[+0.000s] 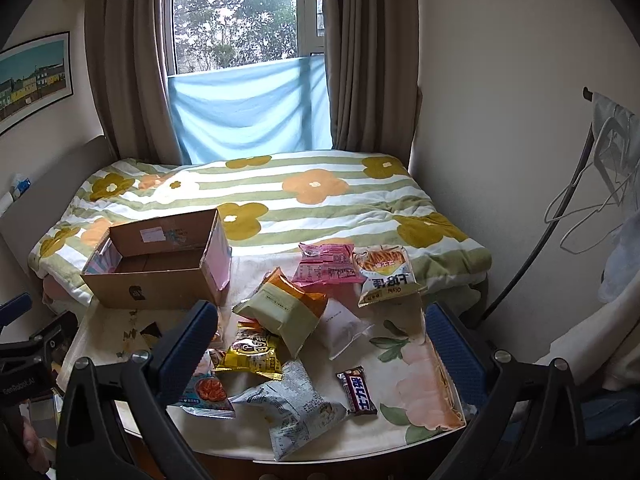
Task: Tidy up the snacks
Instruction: 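Grasp the shrimp flakes bag with the left tool while the right grasps the cream-and-orange bag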
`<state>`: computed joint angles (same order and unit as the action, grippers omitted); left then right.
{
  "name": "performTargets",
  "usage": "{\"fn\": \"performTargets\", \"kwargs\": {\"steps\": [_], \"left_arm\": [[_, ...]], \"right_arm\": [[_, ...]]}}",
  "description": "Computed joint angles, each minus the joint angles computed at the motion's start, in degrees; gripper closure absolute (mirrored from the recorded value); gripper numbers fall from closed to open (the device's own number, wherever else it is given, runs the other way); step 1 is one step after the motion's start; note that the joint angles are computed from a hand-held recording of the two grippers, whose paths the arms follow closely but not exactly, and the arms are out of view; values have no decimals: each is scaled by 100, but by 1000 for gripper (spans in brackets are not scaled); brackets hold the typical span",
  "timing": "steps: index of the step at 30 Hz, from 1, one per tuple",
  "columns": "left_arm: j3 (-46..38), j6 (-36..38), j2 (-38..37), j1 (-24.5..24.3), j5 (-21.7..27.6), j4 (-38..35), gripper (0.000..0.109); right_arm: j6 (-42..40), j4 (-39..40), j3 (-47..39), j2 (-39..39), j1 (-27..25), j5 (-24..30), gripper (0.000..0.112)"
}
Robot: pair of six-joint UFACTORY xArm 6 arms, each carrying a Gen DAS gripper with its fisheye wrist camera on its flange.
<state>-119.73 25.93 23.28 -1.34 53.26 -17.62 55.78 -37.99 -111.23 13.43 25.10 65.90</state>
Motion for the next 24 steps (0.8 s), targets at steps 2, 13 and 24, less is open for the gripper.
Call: {"fn": "performTargets", "kwargs": {"steps": [2, 13, 24], "left_arm": [[-258, -124, 233, -52, 304, 121, 6], [-561, -1157, 1026, -625, 707, 1049, 6], [-511, -2056, 1431, -907, 1134, 1764, 6]], "right_arm": [[-85, 201, 65, 38, -114, -129, 9], [-2145, 1781, 27, 812, -1017, -1382, 10], [-4500, 3431, -1006, 2104, -1408, -1452, 9]]}}
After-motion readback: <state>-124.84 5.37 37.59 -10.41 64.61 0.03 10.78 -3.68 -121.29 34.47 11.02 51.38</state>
